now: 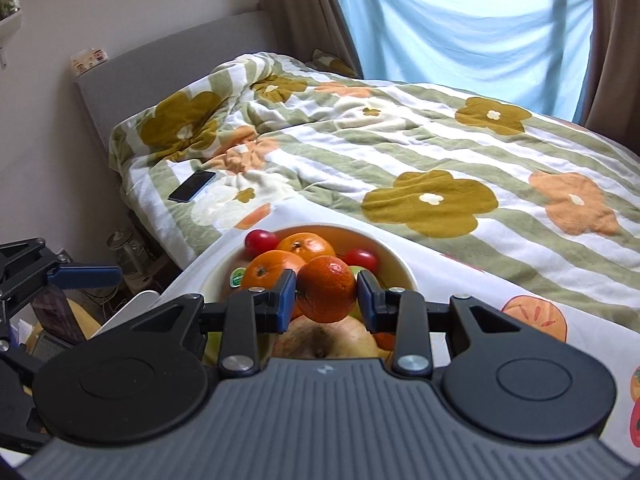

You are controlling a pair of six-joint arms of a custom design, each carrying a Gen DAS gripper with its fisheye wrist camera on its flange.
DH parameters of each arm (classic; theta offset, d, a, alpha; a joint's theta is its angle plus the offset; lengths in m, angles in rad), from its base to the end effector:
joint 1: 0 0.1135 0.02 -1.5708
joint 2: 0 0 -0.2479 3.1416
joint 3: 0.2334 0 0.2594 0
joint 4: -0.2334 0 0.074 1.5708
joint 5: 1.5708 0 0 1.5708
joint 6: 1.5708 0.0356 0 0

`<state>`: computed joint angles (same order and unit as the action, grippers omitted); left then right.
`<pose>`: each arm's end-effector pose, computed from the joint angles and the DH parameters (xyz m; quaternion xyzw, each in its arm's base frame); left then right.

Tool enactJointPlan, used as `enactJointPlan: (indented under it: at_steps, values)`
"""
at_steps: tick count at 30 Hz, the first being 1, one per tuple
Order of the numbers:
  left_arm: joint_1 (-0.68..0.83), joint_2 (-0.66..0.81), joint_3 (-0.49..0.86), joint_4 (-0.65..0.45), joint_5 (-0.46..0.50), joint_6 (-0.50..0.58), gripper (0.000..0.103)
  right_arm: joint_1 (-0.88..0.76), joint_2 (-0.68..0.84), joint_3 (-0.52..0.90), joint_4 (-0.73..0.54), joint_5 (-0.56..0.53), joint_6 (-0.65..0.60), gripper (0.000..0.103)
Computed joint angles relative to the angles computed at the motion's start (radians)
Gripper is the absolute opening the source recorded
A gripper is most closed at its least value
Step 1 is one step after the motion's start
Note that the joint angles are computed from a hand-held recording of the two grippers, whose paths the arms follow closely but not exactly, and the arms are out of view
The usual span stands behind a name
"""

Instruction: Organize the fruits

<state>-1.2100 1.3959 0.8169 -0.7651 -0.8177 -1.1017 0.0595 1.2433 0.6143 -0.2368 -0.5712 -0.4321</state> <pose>0.1101 -0.2182 0.1739 0.0045 0.9128 0.0643 0.4033 0.2454 0.0339 0.1691 -0.3135 0.8498 0.1985 0.3745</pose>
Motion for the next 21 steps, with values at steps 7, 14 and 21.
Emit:
enactJointPlan:
  at_steps: [7, 14, 21]
  values:
    - [0.084, -0.014, -0.059, 0.147, 0.053, 0.144, 0.085, 0.033, 0.213, 0.055, 0.182, 0.097, 0.06, 0.048]
    - [0.127, -0.013, -0.076, 0.214, 0.083, 0.213, 0.085, 0.041, 0.286, 0.079, 0.238, 0.129, 0.087, 0.049]
    - [0.124, -0.019, -0.077, 0.22, 0.089, 0.227, 0.085, -0.002, 0.208, 0.017, 0.281, 0.079, 0.154, 0.097]
